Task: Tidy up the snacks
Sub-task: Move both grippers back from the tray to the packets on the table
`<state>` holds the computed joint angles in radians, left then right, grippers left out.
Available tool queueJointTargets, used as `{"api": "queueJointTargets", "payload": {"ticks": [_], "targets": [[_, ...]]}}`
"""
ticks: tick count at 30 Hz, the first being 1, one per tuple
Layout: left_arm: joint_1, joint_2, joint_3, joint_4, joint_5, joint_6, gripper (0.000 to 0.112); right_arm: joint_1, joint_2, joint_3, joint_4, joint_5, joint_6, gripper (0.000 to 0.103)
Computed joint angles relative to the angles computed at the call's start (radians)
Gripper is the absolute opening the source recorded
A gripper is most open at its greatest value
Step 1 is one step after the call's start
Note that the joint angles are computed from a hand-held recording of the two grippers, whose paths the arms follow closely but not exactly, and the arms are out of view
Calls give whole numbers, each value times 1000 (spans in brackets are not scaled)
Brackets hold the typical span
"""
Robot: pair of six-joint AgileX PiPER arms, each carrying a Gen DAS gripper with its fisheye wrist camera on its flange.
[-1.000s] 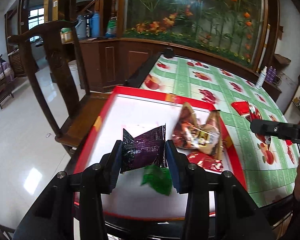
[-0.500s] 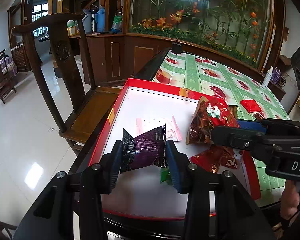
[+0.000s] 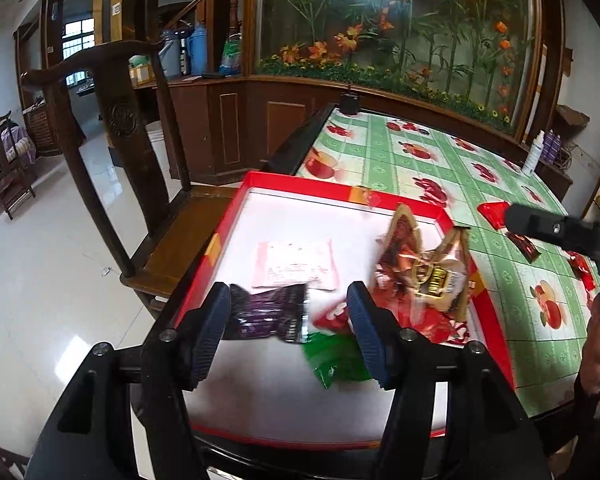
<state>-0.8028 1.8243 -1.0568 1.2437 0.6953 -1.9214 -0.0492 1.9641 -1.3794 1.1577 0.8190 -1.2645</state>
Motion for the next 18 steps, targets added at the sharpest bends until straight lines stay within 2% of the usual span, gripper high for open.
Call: {"api": "queueJointTargets", "payload": {"ticks": [3, 6, 10, 14, 18], "targets": [[-21, 18, -45, -16, 1, 44, 60, -75, 17, 9, -18, -15, -17, 60], [-47, 62, -139, -57, -2, 140, 67, -170, 49, 3, -40, 3, -13, 60], [-74, 145, -307, -166, -15, 334, 71, -317, 83, -4, -35, 20, -31, 60], [-99, 279, -554, -342, 12, 599, 71, -492, 140, -60, -47, 46, 2, 61], [-116, 439, -836, -600, 47, 891, 71, -654, 198, -138, -58, 99, 64, 65]]}}
